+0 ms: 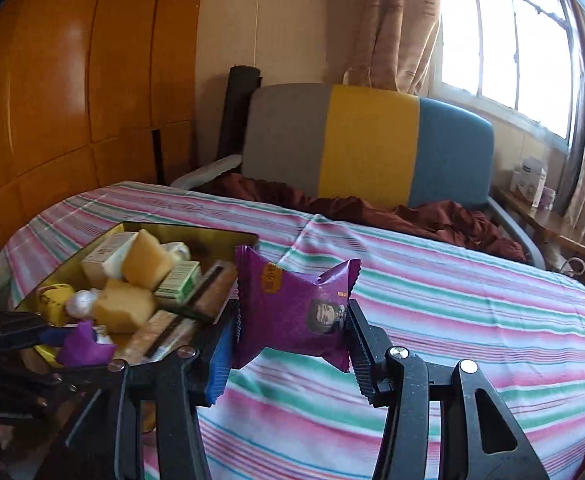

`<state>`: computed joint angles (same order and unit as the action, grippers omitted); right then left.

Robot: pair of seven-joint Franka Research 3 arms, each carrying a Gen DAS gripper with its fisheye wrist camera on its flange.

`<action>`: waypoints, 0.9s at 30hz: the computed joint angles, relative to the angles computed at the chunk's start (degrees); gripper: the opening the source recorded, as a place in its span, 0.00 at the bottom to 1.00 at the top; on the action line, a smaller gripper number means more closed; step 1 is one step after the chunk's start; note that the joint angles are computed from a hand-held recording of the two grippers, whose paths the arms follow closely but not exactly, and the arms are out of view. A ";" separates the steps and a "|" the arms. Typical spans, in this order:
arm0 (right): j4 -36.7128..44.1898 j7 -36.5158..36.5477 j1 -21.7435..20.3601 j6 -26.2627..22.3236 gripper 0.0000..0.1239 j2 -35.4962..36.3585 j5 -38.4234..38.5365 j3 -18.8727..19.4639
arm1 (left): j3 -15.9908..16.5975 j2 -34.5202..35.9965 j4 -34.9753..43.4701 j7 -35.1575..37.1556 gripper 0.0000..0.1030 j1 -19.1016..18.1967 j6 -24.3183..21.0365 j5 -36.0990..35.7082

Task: Organize objects
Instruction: 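Carry the purple packet with left tool while right tool carries its packet to tray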

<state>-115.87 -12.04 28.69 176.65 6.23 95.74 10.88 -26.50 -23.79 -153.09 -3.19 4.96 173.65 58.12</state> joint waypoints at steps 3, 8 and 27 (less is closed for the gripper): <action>-1.30 2.29 0.16 -0.58 0.41 -0.52 -2.01 0.27 | 1.44 -0.40 -0.91 0.88 0.58 -1.42 0.24 -2.03; -2.93 6.43 0.25 -1.31 0.41 -1.03 -5.47 0.77 | 2.52 -0.95 -2.45 2.69 0.59 -1.96 1.73 -6.20; -4.85 17.51 1.09 -1.81 0.42 -1.18 -18.90 2.11 | -6.95 -15.84 -8.44 0.13 0.79 8.38 4.25 -19.03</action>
